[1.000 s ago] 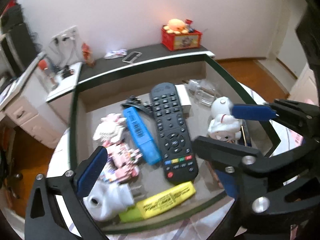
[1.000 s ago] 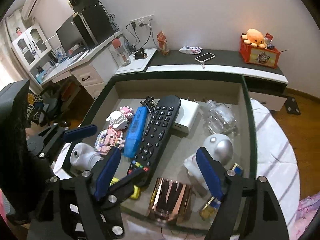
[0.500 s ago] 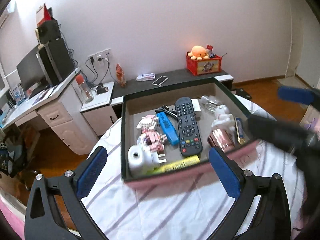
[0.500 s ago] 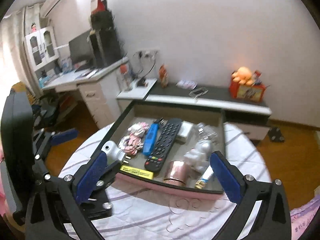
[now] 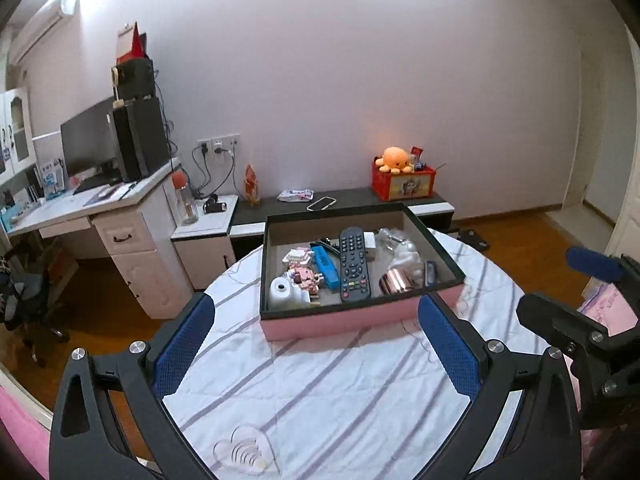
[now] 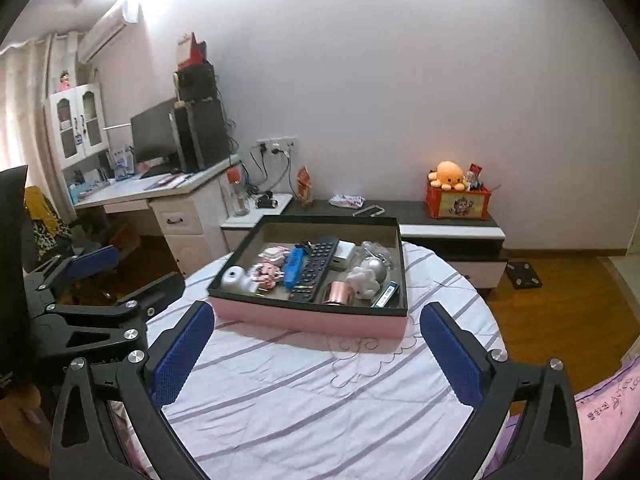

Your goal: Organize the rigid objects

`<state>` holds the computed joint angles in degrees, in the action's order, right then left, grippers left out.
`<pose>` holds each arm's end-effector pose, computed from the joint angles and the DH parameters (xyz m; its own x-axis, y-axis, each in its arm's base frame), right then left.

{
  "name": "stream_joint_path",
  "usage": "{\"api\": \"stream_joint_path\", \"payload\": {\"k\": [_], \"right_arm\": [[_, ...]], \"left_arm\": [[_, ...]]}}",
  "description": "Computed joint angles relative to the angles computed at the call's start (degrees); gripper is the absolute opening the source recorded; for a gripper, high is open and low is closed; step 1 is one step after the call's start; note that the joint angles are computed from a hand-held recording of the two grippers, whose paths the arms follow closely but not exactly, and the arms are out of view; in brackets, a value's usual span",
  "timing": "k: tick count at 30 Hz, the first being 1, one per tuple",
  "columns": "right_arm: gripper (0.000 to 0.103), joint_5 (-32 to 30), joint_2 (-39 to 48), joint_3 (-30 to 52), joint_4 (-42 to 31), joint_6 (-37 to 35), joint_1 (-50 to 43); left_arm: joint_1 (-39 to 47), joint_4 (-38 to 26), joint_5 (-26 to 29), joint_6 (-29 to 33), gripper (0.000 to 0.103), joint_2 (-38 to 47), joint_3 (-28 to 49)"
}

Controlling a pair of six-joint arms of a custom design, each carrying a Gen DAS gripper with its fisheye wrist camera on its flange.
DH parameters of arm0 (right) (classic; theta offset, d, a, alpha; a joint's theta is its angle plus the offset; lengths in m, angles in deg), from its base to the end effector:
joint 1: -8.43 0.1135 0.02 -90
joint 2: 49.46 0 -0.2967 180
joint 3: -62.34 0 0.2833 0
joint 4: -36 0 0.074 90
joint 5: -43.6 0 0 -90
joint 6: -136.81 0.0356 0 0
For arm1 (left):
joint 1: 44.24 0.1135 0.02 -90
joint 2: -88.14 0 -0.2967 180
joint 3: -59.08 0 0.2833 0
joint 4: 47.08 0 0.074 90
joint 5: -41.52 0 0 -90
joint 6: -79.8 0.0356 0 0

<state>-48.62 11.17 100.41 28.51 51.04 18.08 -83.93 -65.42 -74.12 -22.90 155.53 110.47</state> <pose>0.2275 0.0401 0.2085 -0.5071 -0.0115 -0.8618 -0.1636 0.9830 0.0832 0.2144 -0.1579 0.2495 -0.4896 0.1488 -0.8592 0.1980 0.9786 0.0566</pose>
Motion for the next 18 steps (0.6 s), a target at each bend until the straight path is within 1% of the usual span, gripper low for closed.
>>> {"api": "stream_joint_path", "payload": {"k": [3,6,8,10,11,18], "right_arm": [[0.103,4.8,-5.4,-1.5,-2.3,0.8,3.2],[0.103,5.8,-10.9,-2.8,-5.0,1.7,5.0],[0.103,7.6,-13.8,-3.3,-6.8,1.7,6.6],[0.103,12.1,-17.1,-4.0,-8.8,1.7,10.0],[0.103,15.4,-18.9,-4.3,-9.8,1.7,12.4],[0.103,29.3,-32.2,-5.3,-18.2,3.5,24.9]], "left_arm": [[-3.1,-1.5,-2.1,-0.2,0.103,-4.2,-1.5],[-5.0,-3.0,-4.0,-1.3,0.103,-8.6,-3.1],[-6.7,-4.3,-6.1,-2.7,0.103,-11.4,-4.1],[-9.6,-6.3,-10.5,-4.2,0.103,-14.4,-5.0],[-10.8,-7.1,-12.2,-4.6,0.103,-15.2,-5.1],[-23.1,-13.1,-27.6,-9.2,0.103,-22.3,-5.7]]}}
